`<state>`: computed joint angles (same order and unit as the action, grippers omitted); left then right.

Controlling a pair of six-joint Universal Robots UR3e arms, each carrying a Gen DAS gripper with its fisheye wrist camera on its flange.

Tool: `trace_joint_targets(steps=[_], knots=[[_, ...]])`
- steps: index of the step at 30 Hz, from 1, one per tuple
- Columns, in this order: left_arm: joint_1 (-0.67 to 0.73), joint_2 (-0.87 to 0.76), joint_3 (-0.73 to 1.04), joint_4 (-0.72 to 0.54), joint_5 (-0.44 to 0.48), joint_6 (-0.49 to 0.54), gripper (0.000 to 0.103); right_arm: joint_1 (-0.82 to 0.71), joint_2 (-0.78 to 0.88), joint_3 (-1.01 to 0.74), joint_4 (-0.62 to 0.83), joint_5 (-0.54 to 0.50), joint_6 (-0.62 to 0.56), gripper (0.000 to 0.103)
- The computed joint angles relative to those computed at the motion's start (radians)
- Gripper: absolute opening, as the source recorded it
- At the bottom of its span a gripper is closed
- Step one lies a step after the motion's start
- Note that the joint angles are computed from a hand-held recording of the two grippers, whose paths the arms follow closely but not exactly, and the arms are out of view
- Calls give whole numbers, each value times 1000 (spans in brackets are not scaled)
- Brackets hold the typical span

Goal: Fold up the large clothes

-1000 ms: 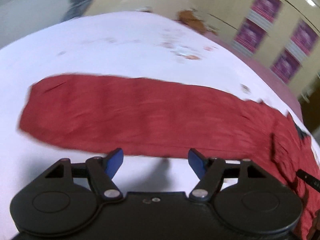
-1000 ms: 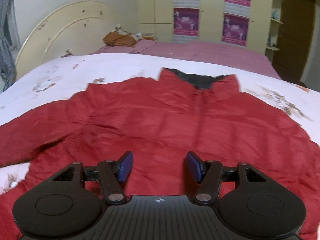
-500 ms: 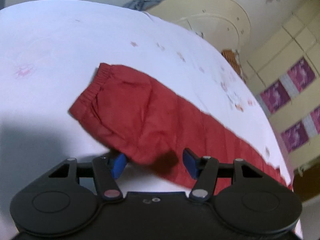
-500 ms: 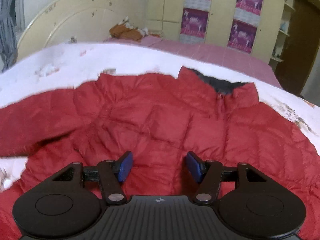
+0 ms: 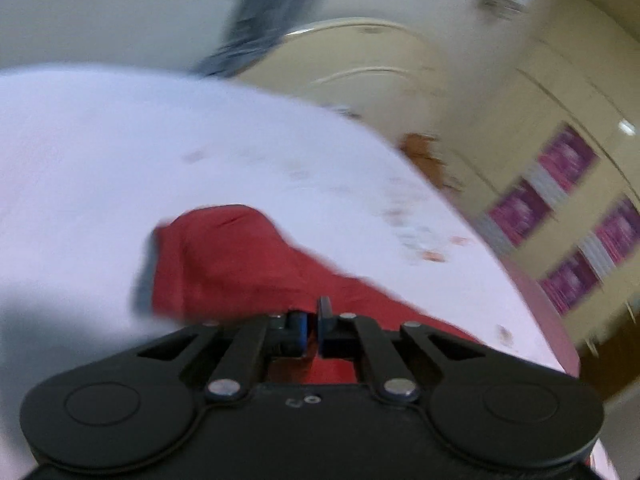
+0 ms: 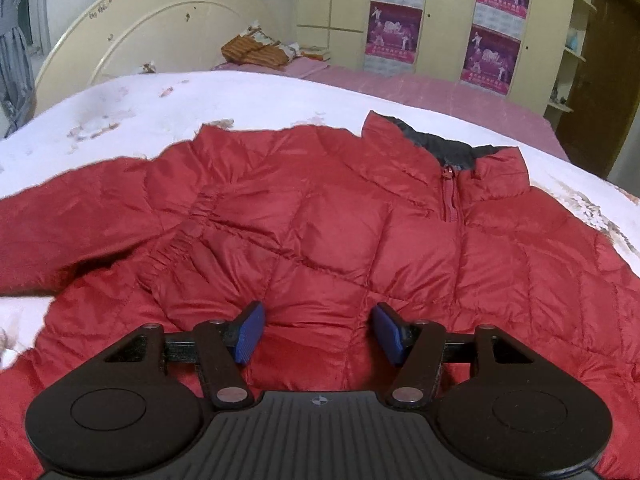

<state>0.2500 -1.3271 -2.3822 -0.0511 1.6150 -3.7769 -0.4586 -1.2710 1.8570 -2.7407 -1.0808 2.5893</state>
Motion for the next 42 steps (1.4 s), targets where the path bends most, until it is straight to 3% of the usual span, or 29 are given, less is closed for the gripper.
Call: trace_joint_targets(steps=[3,13,20,24,26,28,30,31,32,39,42], knots=[[-105,-86,144,4,3,75,4,-36,-27,17,-10,41,38,59],[-465,-572,808,-93,-144,265,4,-214,-123,-11,151,111,32,59],[-635,-949,1292,-315,-217,368,4,-360,-168,-10,217,108,-8,59],[-701,-1072,1426,-432,-206,450,4,-440,-186,-20,271,118,-26,60],[-723,-1122,1483,-478,-178,496,12,-471,-196,-40,332,134,-42,60],[-745,-1140,1502,-518,-142,529,28,-493,-207,-53,382,157,-59,60],[-750,-1108,1437,-483,-128,536,50,-508,-224,-51,404,185,-71,91],[-758,-1088,1400,-453,-109,532,67,-508,-235,-32,375,205,-62,103],[-760,-1044,1322,-401,-83,535,76,-504,-243,-23,362,218,-64,103],[-706,-810,982,-241,21,523,76,-422,-209,-73,400,246,-49,103],[-684,-709,826,-172,85,520,76,-353,-148,-101,355,168,-14,103]])
